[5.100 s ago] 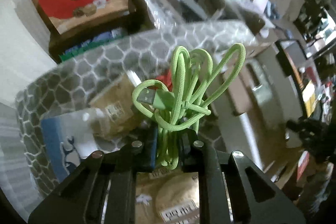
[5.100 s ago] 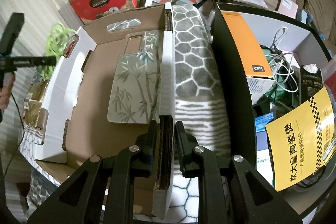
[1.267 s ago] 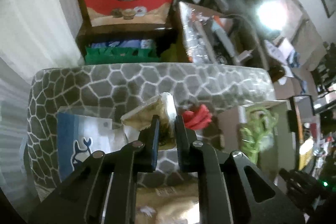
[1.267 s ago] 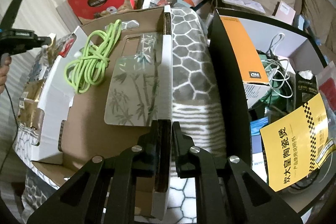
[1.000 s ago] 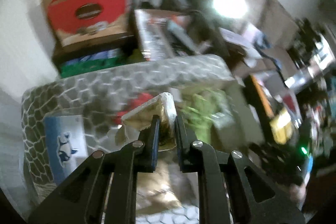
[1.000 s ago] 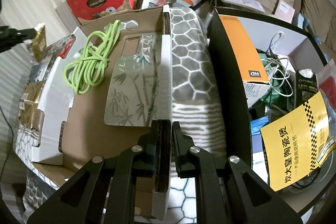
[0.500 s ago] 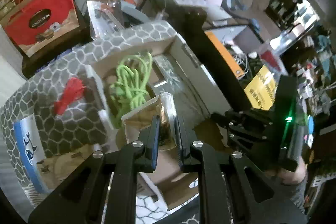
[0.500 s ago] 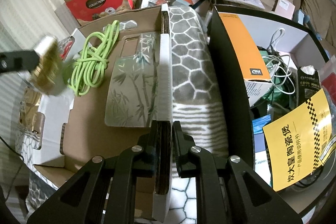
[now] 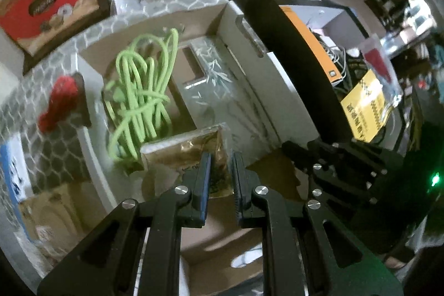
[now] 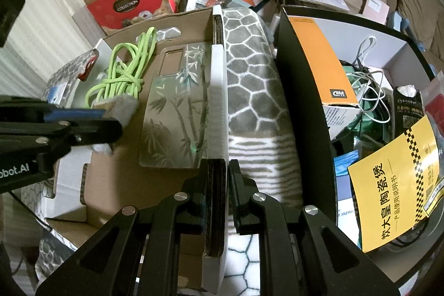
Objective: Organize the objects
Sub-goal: 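Carry the gold packet into the box and release it near the tray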
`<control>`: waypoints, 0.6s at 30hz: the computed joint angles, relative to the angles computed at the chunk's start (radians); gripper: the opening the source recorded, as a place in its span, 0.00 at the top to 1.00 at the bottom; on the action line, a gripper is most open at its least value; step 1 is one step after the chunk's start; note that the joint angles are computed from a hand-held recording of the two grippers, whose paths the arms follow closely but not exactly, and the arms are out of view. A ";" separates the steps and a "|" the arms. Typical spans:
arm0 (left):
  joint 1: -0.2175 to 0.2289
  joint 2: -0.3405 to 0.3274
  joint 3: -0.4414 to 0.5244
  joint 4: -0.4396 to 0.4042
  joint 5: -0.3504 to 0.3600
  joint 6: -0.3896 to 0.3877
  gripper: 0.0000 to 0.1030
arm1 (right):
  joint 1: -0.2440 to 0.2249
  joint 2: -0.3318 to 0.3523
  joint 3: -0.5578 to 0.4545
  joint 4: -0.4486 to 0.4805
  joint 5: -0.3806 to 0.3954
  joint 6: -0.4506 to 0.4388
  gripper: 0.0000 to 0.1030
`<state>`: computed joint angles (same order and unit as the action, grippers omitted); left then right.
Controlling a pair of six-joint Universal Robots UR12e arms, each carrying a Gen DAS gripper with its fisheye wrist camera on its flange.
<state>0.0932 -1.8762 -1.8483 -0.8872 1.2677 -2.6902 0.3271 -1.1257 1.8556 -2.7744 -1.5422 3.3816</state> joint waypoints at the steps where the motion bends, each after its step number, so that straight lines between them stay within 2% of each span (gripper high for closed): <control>1: 0.005 -0.001 0.003 -0.013 -0.012 -0.019 0.87 | 0.001 0.000 0.000 0.000 -0.001 0.000 0.87; 4: 0.018 -0.004 0.012 -0.051 -0.038 -0.051 0.87 | -0.001 0.000 0.000 -0.001 0.004 0.002 0.87; 11: 0.023 -0.013 0.012 -0.075 -0.041 -0.062 0.87 | 0.002 -0.001 0.001 -0.006 0.003 0.007 0.86; 14: 0.016 -0.016 0.003 -0.026 -0.022 -0.064 0.82 | 0.002 -0.001 0.000 -0.004 0.004 0.007 0.86; 16: 0.005 -0.016 -0.014 0.064 0.033 -0.065 0.80 | 0.002 -0.002 -0.001 -0.002 0.005 0.008 0.87; 18: 0.006 -0.023 -0.011 0.074 0.047 -0.080 0.80 | 0.002 -0.002 0.000 -0.004 0.006 0.008 0.86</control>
